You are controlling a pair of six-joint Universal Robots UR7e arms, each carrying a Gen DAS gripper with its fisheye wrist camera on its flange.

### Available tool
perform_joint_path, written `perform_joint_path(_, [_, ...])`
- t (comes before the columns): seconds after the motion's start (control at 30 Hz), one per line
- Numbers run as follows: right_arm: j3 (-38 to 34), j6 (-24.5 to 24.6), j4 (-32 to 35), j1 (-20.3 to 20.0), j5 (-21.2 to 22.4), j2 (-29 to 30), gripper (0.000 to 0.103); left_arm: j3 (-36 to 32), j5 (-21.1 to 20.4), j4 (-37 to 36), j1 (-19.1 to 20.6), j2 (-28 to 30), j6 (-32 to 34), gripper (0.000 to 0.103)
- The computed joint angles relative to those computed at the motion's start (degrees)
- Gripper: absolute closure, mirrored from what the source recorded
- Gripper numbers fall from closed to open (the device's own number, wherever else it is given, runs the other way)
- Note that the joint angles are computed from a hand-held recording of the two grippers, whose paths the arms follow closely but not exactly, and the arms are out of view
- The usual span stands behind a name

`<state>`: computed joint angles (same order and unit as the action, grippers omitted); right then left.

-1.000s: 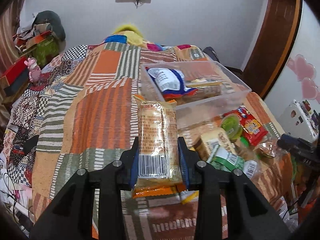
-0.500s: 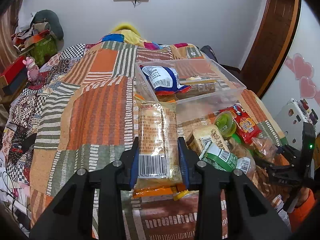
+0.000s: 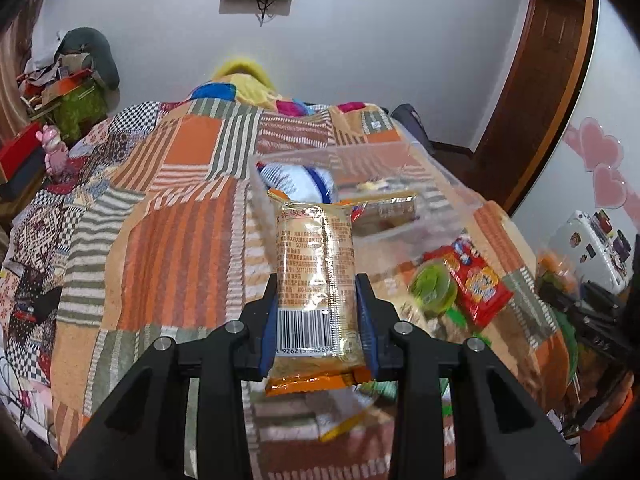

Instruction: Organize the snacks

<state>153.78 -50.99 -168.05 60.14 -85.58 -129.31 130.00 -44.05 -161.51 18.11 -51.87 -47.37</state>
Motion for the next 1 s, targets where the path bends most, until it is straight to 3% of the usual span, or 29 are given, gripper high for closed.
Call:
perform_joint_path(0.07, [-1.10, 1.06, -0.52, 1.87, 0.37, 0.70, 0.054, -1.54, 0.28, -1.02, 0.62, 1.04, 1.67, 0.069])
perform_joint_path(0.23, [-4.19, 4.38, -7.99, 9.92, -2.64, 9.08, 0.054, -5.85, 0.88, -2.91, 2.28, 4.02, 6.20, 0.069])
perform_joint_path(0.5, [-9.03, 7.13, -14.83, 16.84, -6.62, 21.79, 0.053, -13.25, 0.35, -4.81, 5.45, 9.08, 13.21, 0.069])
perform_joint_path(0.63, [-11.67, 8.14, -16.46, 18.98, -9.38, 27.45, 0.053, -16.18, -1.13, -5.48, 7.23, 11.36, 15.49, 0.069])
perform_joint_path(1.0, [-15.39, 9.49, -13.19, 19.84, -14.32, 33.47, 0.050, -21.12, -4.38, -3.75, 11.51, 15.50, 17.24, 0.069])
